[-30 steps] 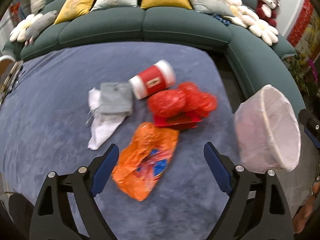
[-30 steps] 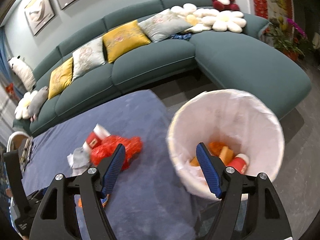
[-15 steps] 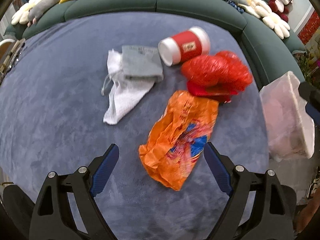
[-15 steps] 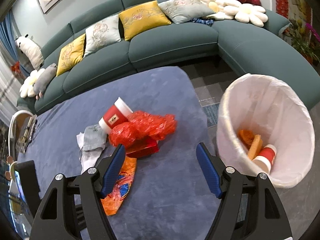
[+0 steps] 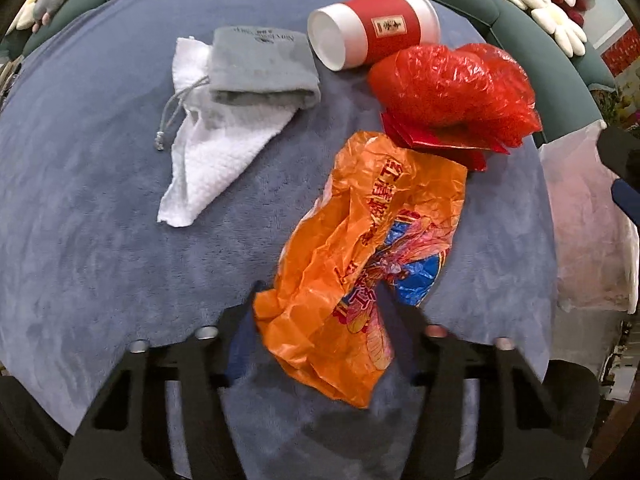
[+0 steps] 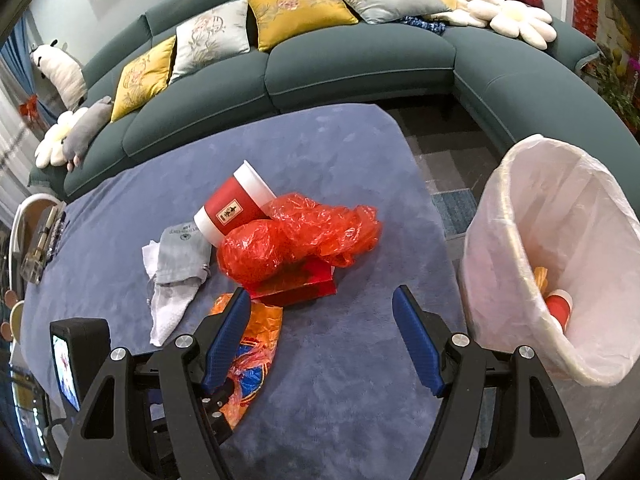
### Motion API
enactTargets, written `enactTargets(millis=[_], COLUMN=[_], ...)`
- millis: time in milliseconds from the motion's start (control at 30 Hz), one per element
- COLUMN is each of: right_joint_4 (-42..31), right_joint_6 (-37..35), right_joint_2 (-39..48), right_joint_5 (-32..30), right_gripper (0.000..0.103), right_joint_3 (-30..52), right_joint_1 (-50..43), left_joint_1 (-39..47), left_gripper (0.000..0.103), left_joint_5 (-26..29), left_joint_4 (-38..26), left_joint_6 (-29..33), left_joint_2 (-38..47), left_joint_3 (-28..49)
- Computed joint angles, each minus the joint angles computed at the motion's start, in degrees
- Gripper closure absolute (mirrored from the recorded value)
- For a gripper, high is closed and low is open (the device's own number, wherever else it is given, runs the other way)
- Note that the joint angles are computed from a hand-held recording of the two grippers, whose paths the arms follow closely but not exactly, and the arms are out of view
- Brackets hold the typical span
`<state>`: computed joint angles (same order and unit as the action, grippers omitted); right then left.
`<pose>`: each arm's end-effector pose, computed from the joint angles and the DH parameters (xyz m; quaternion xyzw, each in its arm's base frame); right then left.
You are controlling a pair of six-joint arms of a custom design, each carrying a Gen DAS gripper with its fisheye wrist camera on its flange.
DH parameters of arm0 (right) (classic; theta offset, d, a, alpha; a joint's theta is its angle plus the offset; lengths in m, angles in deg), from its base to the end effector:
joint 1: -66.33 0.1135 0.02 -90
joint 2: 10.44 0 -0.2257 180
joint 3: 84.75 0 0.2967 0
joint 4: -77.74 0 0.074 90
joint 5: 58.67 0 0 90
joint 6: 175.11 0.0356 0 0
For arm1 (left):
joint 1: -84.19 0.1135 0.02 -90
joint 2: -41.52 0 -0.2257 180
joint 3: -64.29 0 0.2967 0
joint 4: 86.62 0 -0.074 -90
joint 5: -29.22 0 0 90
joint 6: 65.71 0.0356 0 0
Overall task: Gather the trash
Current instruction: 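Grasp the orange wrapper with the left tool while the right tool grasps the red plastic bag, then carry the wrapper and red plastic bag over the wastebasket with both tools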
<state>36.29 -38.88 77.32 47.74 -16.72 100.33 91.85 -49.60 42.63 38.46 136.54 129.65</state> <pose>0.2896 0.1832 0.1441 0.1374 0.9494 0.0530 0.2774 0.3138 0.0352 0.0841 0.0644 0.9897 -0.0796 0.1001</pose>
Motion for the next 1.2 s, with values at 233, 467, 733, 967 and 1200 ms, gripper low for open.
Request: enactTargets(millis=[233, 467, 733, 967, 1200], right_joint_4=[1.3, 2.7, 2.2, 2.5, 4.2], right_joint_6=[-3.2, -5.8, -7.1, -8.5, -6.7], right_joint_2=[6.9, 14.6, 23.1, 23.4, 11.9], right_joint_5=[-1.1, -2.4, -5.8, -7.3, -5.2], right_gripper=[0.033, 0.033, 0.034, 0.093, 0.098], right_joint_3=[5.8, 12.7, 20.1, 19.1, 10.1], right_joint_1=[-1.5, -4.2, -6.6, -5.8, -5.3], left_joint_1=[1.4, 6.3, 8.4, 6.9, 6.2], left_gripper=[0.084, 0.084, 0.084, 0.084, 0.084], left_joint_5=[1.4, 5.3, 4.4, 4.1, 5.3], left_joint_4=[-1.2, -5.5, -6.3, -5.8, -7.1], left_joint_6=[2.5, 3.6, 3.4, 1.8, 2.1], left_joint_2=[-2.0, -5.0, -2.2, -3.1, -8.4], left_joint_3=[0.2, 2.8, 5.7, 5.1, 3.0])
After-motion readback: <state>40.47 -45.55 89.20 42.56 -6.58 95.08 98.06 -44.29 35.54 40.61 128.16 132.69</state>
